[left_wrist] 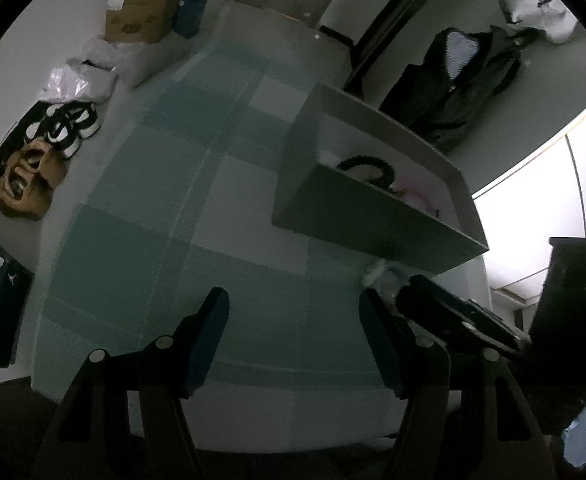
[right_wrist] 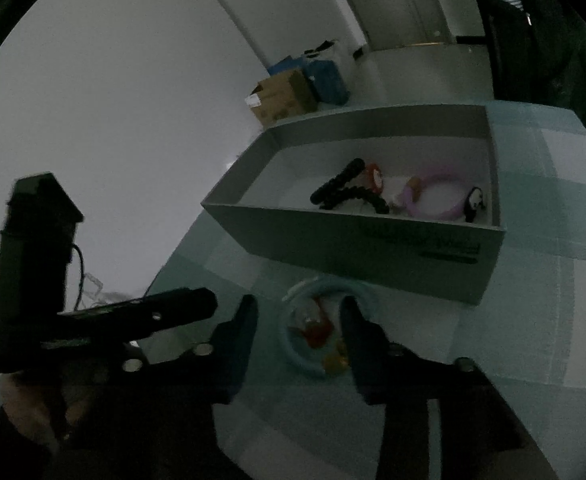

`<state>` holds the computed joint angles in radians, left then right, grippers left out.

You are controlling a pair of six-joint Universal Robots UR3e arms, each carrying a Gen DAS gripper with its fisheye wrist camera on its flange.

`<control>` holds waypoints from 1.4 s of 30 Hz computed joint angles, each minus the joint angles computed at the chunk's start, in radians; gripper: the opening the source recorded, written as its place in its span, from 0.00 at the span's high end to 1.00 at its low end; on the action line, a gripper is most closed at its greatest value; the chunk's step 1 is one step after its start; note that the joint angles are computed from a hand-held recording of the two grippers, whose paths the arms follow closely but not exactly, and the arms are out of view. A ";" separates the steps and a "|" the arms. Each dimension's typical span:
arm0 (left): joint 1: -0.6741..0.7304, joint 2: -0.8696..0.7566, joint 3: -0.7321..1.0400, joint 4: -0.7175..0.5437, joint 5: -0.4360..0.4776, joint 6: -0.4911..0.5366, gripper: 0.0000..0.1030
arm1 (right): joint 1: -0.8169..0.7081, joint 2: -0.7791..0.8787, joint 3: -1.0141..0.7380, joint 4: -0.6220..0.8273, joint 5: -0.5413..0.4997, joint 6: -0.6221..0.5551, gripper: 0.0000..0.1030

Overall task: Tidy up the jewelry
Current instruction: 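Grasp the light-blue ring with the left gripper and lift it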

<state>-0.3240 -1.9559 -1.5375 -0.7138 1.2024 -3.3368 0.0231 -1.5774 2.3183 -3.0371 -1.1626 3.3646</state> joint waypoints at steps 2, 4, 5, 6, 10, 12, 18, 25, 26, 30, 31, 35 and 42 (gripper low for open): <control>-0.010 0.001 0.001 0.007 0.013 0.006 0.39 | 0.027 0.015 -0.017 0.008 -0.039 -0.006 0.76; -0.016 -0.001 0.004 0.004 0.014 0.011 0.39 | 0.065 0.031 -0.050 0.023 -0.097 -0.017 0.79; -0.015 -0.001 0.004 0.001 0.010 0.014 0.39 | 0.086 0.039 -0.063 0.025 -0.126 -0.027 0.81; -0.017 -0.004 0.007 0.000 0.010 0.013 0.39 | 0.103 0.046 -0.074 0.029 -0.147 -0.039 0.82; -0.014 -0.005 0.008 -0.007 0.011 0.020 0.39 | 0.132 0.061 -0.096 0.035 -0.183 -0.044 0.82; -0.011 -0.006 0.007 -0.009 0.009 0.019 0.39 | 0.125 0.049 -0.085 0.032 -0.185 -0.037 0.82; -0.018 -0.007 0.009 0.006 0.009 0.010 0.39 | 0.042 -0.066 -0.004 0.032 -0.102 -0.018 0.82; -0.063 -0.027 0.043 0.006 0.014 0.049 0.39 | -0.090 -0.237 0.098 0.056 0.032 -0.033 0.82; -0.072 -0.029 0.049 0.006 0.017 0.058 0.39 | -0.105 -0.255 0.104 0.062 0.045 -0.033 0.82; -0.126 -0.056 0.104 -0.009 0.059 0.091 0.39 | -0.170 -0.336 0.140 0.090 0.094 -0.033 0.82; -0.136 -0.063 0.116 -0.016 0.068 0.096 0.39 | -0.190 -0.362 0.152 0.104 0.107 -0.036 0.82; -0.180 -0.114 0.190 -0.051 0.107 0.104 0.39 | -0.265 -0.466 0.188 0.178 0.156 -0.054 0.82; -0.256 -0.171 0.251 -0.075 0.229 0.141 0.39 | -0.406 -0.668 0.235 0.367 0.247 -0.119 0.82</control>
